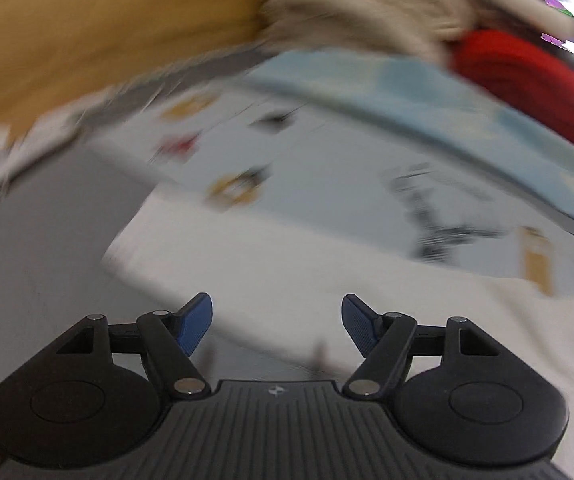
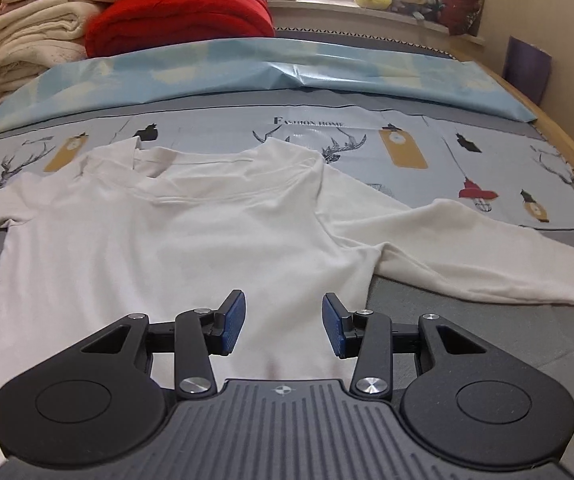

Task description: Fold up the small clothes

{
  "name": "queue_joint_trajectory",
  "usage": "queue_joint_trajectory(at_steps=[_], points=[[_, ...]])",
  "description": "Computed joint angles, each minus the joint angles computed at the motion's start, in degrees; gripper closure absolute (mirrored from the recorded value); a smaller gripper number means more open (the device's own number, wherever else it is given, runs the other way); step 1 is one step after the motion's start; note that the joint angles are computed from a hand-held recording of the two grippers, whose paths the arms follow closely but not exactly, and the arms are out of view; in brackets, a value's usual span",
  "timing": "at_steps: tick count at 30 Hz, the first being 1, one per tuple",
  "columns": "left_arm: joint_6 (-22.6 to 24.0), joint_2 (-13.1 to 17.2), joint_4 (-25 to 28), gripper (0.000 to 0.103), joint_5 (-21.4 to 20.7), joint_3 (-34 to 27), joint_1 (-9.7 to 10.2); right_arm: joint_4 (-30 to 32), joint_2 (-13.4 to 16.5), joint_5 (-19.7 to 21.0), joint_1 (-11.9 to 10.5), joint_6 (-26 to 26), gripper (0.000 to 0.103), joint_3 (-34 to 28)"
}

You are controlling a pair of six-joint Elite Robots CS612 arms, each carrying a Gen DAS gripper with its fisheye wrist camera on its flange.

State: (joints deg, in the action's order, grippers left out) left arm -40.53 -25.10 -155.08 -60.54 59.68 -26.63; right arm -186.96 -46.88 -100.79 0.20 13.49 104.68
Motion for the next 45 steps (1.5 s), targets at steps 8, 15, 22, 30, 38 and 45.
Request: queue_joint_trajectory(at_steps=[8,15,22,30,38,45], points=[[-21.2,-0.3,0.2,0.033,-8.0,1.8,5.41,2.7,0.8,-1.9,-0.3,-0.4,0.059,-1.7],[-13.0,1.0,0.9,0.101,-2.7,-1.5,4.28,5.4,1.7,-1.9,-0.2,1.3,0.059,-3.6],[8.3,3.0,-16.5,0.102,-5.7,-6.7,-0.45,6.6,2.5,-1.4,0.7,-0.7,0.087,-5.2],[22.0,5.8,-15.1,0.090,-44.1,-14.9,-5.68,8.5,2.9,-0.4,1.0,0.0,0.089,-6.6],[20.7,6.7,-7.2,0.078,-34.1,-17.2,-5.74,8.9,3.4,2.8,0.8,2.2,0.088,-8.2],[8.0,6.8,9.0,0.078,-20.9,-19.4,-3.67,6.9,6.6,8.3,0.6,4.7,0.088,-12.4]])
